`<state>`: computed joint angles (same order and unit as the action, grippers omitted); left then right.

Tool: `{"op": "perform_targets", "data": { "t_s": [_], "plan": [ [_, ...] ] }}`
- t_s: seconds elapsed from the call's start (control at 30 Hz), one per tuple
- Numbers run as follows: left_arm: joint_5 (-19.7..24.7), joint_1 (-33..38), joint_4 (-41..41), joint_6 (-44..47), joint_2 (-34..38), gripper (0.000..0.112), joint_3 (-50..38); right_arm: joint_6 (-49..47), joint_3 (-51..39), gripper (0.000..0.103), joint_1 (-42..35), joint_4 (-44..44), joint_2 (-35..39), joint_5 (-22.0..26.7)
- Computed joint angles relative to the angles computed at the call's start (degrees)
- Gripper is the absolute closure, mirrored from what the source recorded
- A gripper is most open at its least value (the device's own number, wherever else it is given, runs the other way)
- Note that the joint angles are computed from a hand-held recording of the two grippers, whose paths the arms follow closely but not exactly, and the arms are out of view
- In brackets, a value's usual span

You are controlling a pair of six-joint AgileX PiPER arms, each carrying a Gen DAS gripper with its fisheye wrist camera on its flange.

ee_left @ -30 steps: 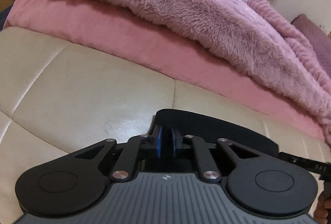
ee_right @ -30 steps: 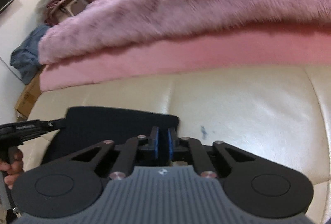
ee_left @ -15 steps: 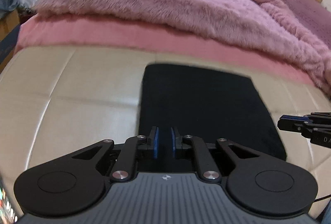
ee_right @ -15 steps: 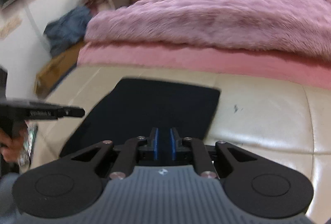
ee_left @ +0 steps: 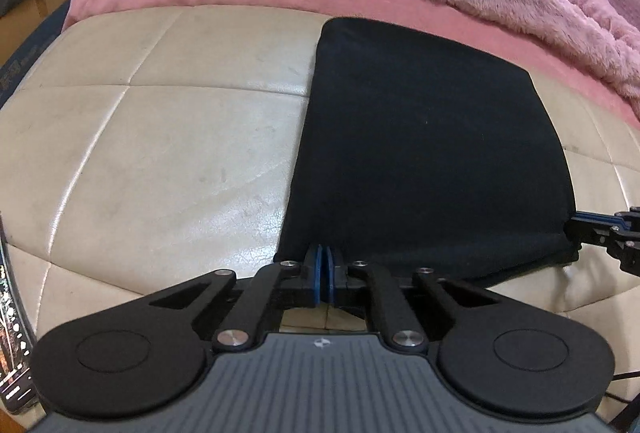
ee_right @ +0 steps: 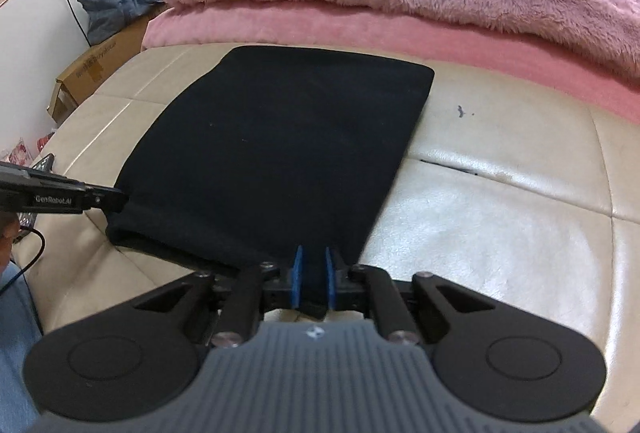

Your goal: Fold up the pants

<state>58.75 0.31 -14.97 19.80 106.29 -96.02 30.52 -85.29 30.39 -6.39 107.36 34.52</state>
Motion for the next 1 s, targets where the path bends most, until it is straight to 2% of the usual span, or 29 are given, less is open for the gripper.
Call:
{"op": "perform_targets", "data": {
  "t_s": [0.1, 0.17, 0.3, 0.43, 0.5, 0.53, 0.57, 0.63, 0.67, 0.73, 0.87, 0.93, 1.0],
  "plan": [
    [-1.9, -0.1, -2.2, 1.0, -3.1, 0.102, 2.1, -0.8, -0.7, 0.092, -0.6, 1.5, -0.9, 0.6],
    [-2.9, -0.3, -3.9, 1.3, -5.4, 0.102, 3.1, 0.6, -0.4, 0.077, -0.3, 0.2, -2.8, 1.3],
    [-6.9, -2.6, -5.8, 0.8, -11.0, 0.099, 4.9, 5.8, -0.6, 0.058, 0.9, -6.4, -7.4, 1.9],
    [-11.8, -6.1, -4.0, -2.4, -17.3, 0.083, 6.4, 14.7, -1.0, 0.033, 3.9, -18.0, -12.7, 2.7],
    [-14.2, -7.8, -1.8, -4.7, -19.9, 0.066, 6.9, 19.5, -1.4, 0.025, 6.1, -24.8, -14.9, 3.8],
    [-15.9, -8.8, -0.2, -6.4, -21.6, 0.054, 7.7, 22.1, -1.5, 0.021, 7.5, -28.5, -16.1, 4.6],
    [-17.7, -9.9, 1.5, -8.0, -22.9, 0.041, 8.5, 24.5, -1.6, 0.021, 8.8, -31.7, -16.9, 5.5],
    [-20.0, -11.9, 6.2, -12.0, -25.5, 0.024, 9.7, 28.1, -2.2, 0.021, 11.7, -36.7, -18.2, 7.9],
    [-20.9, -12.9, 8.7, -14.0, -26.1, 0.019, 10.0, 29.6, -2.5, 0.021, 13.2, -38.9, -18.6, 9.4],
    [-22.3, -15.7, 15.7, -19.8, -27.5, 0.019, 11.0, 33.9, -3.0, 0.021, 17.1, -44.5, -18.8, 13.3],
    [-21.3, -20.0, 28.2, -30.7, -30.1, 0.019, 13.1, 46.2, -1.3, 0.021, 26.2, -55.6, -19.5, 24.0],
    [-20.8, -20.3, 28.6, -31.2, -31.3, 0.019, 14.5, 51.7, 0.1, 0.021, 30.0, -59.2, -20.0, 27.8],
    [-19.8, -19.7, 26.6, -29.7, -32.6, 0.019, 16.0, 52.2, -0.4, 0.021, 32.1, -57.4, -20.2, 30.5]
  ]
}}
